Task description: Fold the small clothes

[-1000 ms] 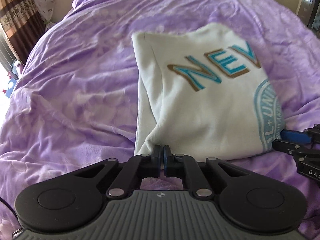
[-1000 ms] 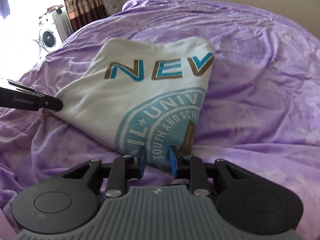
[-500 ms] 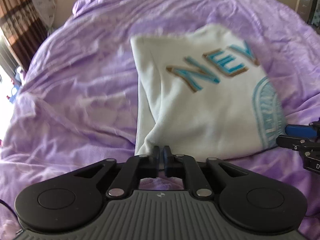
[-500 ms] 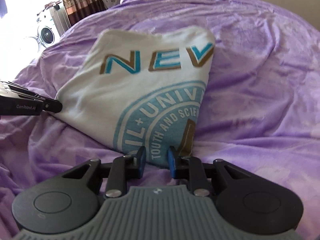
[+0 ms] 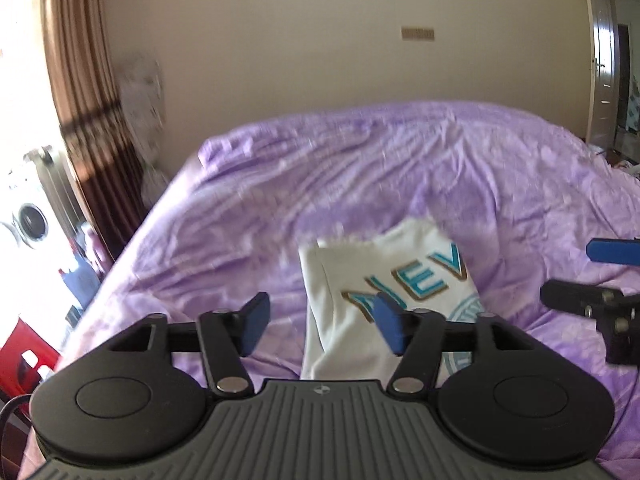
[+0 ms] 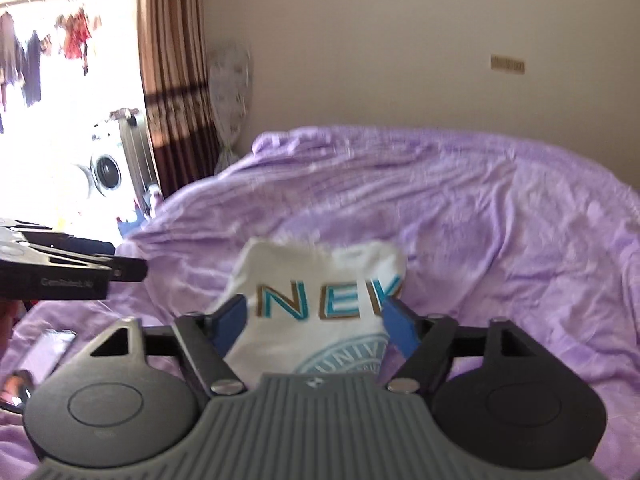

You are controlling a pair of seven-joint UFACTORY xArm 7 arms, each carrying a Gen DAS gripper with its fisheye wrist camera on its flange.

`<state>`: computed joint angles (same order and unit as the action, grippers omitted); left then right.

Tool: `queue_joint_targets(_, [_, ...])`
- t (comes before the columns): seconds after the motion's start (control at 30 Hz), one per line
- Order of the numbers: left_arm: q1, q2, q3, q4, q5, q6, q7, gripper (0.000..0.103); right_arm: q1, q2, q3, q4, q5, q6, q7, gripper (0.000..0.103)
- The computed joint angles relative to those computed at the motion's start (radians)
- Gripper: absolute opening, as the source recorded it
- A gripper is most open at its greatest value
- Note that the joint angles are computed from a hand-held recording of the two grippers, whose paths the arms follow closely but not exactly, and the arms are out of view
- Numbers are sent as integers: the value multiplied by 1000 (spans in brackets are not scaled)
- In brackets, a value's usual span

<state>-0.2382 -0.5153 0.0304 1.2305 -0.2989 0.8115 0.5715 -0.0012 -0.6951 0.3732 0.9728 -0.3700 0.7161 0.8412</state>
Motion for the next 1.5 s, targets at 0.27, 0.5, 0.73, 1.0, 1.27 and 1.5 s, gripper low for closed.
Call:
queue_joint_targets(0.27, [4,-160,-32,-171,57,-122,-33,92,-27,-85,117,9,-39,67,62,82])
queue_joint_targets(0.5, [12,-216,-24,-245,94,-72,-86,92,3,-121,159,-21,-10,140,129,82])
queue_joint_targets(0.73, [35,-210,-9,-257,104,5,-147,92,49,-79,153,-44,30,176,180,82])
queue_joint_targets(1.0, [60,-173,-39,-255,154,116,-170,92,122,12,114,-36,42,232,189,82])
queue_joint_targets(1.27, [67,-164,-51,-253,172,153,-186,92,171,44,70,-41,42,244,208,82])
queue_joint_targets(1.5, [64,-164,-51,-252,174,147,-183,92,185,49,58,-41,33,245,218,82])
